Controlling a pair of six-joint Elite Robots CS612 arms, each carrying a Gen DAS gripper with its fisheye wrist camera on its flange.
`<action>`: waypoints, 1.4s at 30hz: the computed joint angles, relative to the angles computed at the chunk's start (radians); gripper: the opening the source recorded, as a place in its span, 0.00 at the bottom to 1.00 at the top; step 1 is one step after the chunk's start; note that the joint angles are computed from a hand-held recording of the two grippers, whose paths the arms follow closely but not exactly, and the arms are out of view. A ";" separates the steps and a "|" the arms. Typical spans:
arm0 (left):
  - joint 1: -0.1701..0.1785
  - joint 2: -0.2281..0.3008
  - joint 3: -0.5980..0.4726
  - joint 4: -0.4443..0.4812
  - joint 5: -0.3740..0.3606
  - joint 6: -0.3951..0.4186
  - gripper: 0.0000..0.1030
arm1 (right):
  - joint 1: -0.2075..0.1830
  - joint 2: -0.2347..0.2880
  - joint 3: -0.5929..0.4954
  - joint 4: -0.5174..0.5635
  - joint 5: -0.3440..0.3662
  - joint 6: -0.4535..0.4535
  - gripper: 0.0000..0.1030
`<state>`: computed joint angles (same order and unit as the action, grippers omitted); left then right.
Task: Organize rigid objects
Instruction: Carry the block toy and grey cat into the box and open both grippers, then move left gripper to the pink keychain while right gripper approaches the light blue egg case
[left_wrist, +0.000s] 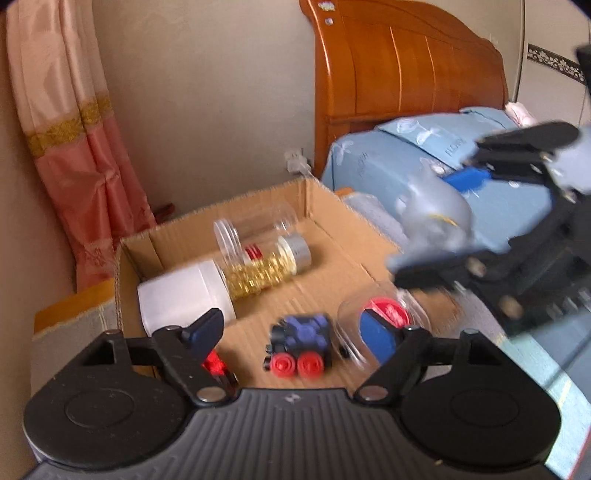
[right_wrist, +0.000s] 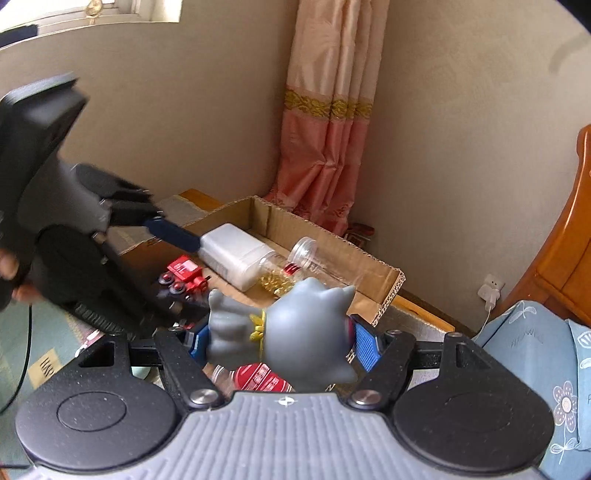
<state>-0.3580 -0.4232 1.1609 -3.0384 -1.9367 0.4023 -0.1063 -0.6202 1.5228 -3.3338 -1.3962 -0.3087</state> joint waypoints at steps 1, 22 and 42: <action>0.002 -0.006 0.010 0.003 -0.005 0.005 0.86 | 0.000 0.004 -0.008 0.007 0.001 0.006 0.75; 0.030 -0.111 0.241 -0.242 0.168 -0.072 0.96 | 0.037 0.036 -0.092 0.055 -0.120 0.148 1.00; 0.054 -0.117 0.342 -0.357 0.367 -0.297 0.96 | 0.133 0.043 0.055 -0.048 -0.182 0.402 1.00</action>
